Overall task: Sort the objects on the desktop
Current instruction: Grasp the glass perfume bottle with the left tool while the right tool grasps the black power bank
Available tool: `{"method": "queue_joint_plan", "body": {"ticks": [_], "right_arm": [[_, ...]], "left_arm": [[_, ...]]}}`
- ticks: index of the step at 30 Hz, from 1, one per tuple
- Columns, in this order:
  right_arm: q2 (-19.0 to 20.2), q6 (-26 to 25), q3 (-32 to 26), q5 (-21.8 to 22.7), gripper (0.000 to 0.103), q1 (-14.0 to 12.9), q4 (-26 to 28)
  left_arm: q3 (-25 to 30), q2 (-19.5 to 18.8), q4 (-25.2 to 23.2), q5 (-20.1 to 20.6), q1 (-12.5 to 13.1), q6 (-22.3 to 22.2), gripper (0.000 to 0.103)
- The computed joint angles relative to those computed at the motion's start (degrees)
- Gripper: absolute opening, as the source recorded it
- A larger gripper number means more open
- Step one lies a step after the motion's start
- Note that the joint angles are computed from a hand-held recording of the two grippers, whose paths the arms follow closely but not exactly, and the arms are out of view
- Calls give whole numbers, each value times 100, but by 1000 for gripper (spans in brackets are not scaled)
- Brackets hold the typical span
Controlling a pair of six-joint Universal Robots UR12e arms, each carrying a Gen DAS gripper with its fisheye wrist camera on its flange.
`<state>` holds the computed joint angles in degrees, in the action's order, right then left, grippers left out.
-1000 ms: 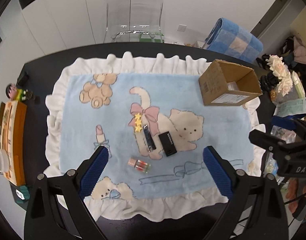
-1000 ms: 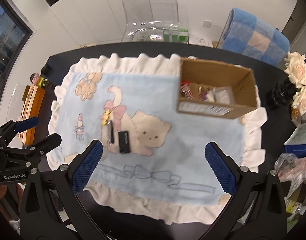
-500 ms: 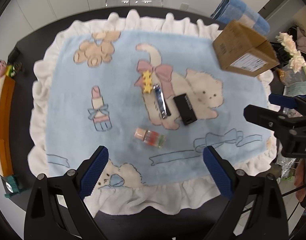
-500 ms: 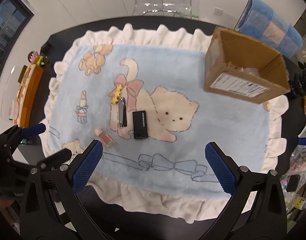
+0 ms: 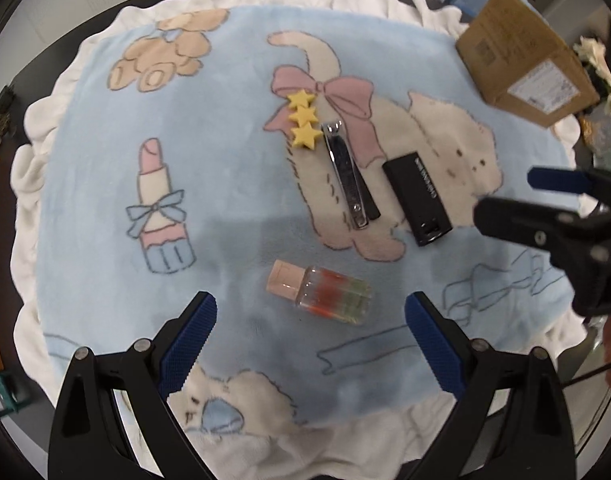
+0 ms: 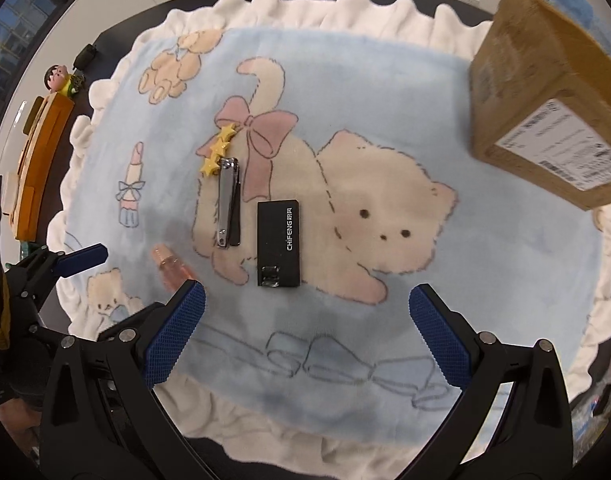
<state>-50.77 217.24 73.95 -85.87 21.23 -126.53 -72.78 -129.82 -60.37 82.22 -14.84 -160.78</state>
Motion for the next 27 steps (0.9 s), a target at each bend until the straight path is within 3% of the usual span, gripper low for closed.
{"method": "queue_joint_plan", "body": {"ticks": [11, 18, 22, 27], "right_arm": [[313, -59, -170, 185, 103, 13, -70], [494, -147, -360, 198, 103, 60, -8], [599, -201, -519, 134, 103, 72, 173], [767, -307, -857, -94, 94, 125, 660]], "left_arm": [[-93, -56, 125, 75, -15, 369, 94], [-15, -104, 89, 63, 32, 317, 62], [-21, -84, 31, -53, 93, 358, 62], [-18, -55, -115, -228, 194, 289, 62]]}}
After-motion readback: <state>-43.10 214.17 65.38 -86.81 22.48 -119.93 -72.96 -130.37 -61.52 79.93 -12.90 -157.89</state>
